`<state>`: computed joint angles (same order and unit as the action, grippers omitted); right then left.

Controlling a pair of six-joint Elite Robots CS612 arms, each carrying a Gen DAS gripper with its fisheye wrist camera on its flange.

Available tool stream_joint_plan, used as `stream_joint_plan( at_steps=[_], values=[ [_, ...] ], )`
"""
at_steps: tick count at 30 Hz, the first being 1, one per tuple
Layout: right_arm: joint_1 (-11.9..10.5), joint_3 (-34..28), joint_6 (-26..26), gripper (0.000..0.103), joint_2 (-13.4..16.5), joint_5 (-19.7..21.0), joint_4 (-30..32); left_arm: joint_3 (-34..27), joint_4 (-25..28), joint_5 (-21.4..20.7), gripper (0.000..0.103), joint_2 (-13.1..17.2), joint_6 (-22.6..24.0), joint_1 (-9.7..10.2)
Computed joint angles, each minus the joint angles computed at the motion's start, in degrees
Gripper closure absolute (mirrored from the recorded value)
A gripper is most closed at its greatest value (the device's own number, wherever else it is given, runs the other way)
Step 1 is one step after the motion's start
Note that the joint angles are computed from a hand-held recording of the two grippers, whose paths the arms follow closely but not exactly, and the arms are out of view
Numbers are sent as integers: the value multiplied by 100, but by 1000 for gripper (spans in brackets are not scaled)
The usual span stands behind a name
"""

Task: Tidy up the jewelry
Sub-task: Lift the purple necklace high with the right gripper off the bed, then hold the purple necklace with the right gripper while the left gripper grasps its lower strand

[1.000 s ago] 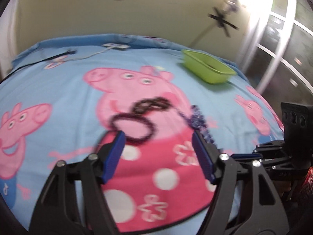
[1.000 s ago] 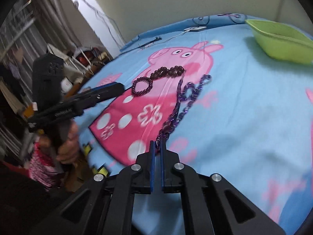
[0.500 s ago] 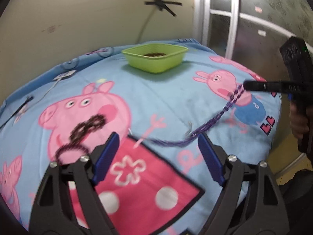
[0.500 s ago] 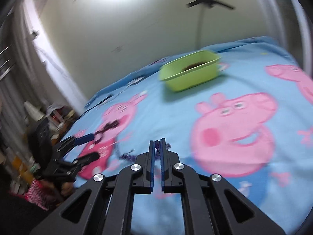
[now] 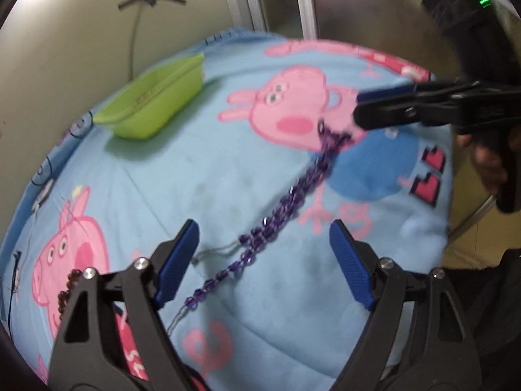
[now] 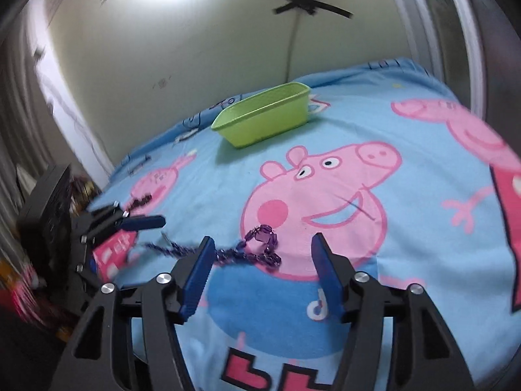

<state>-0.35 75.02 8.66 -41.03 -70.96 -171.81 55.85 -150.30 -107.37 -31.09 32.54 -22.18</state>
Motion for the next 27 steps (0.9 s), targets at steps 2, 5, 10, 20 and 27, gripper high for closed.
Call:
stream_joint_plan(
  at_steps=[2,5,10,20,27],
  values=[
    [69,-42,-475,59,6,-229,114,-157,319,-266,37,45,-85,43],
    [179,-245,-984,59,107,-522,468,-239,483,-516,75,71,-323,102],
    [374,-407,-1663,102,220,-936,603,-254,308,-758,94,124,-1039,189],
    [81,-646,-485,103,288,817,512,-949,293,-1661,98,467,-1978,395],
    [6,-1615,-27,103,617,1299,260,-1518,39,-1851,98,653,-1981,371]
  ],
)
